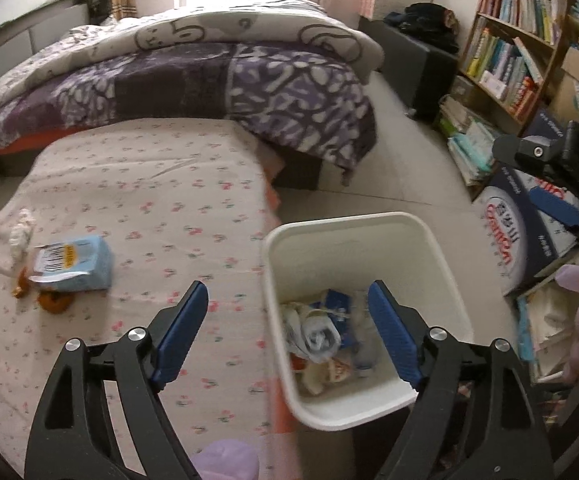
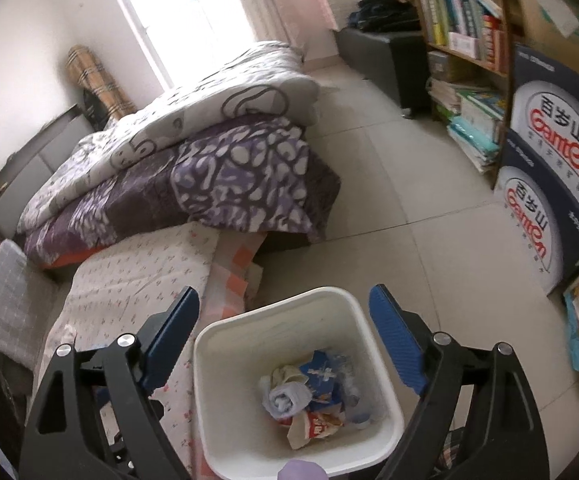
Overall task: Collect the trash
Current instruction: 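Carry the bag and bottle to the white bin and open both tools, then grasp the orange sausage wrapper with the left tool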
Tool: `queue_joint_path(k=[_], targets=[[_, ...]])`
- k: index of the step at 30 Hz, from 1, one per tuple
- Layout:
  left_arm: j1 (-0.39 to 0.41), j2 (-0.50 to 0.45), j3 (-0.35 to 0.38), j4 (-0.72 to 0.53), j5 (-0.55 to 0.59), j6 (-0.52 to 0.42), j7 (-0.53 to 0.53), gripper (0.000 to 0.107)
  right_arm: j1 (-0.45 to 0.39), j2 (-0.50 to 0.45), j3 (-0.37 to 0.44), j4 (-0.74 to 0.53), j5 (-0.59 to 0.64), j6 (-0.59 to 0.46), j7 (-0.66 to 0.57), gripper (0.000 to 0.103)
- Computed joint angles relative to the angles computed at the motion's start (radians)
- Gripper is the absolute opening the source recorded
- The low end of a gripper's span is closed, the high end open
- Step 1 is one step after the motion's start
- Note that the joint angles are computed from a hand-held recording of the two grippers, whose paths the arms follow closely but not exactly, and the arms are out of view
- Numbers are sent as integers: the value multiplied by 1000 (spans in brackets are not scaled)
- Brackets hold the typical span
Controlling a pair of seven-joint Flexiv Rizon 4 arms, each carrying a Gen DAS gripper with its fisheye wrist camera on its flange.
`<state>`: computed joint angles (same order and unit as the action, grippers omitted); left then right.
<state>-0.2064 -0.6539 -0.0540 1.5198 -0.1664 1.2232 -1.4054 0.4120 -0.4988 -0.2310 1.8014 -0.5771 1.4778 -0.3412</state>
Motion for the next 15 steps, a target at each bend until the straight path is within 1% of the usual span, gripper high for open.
queue_joint_path(k=[2, 4, 6, 7, 10, 12, 15], targets=[[-5, 2, 25, 2, 12, -5, -19, 82, -12, -13, 33, -25, 11, -16, -24, 85], [-14, 1, 66, -2, 34, -22, -57, 84, -19, -26, 65, -49, 27, -35, -45, 85], [-23, -5, 107, -19, 67, -58, -98, 85, -36, -40, 107, -76, 51, -57, -80, 86], [-30, -12, 138, -36, 91, -94, -125, 85, -42, -47, 123, -88, 61, -66, -97, 86], [-31, -26, 197, -70, 161, -168, -198, 85, -51, -74, 172, -135, 92, -104, -156, 86], [-10, -36, 209, -86, 192, -223, -226, 85, -48, -91, 194, -164, 108, -123, -192, 86], [28, -45, 211, -84, 222, -243, -260, 85, -44, -115, 222, -204, 135, -153, -242, 86]])
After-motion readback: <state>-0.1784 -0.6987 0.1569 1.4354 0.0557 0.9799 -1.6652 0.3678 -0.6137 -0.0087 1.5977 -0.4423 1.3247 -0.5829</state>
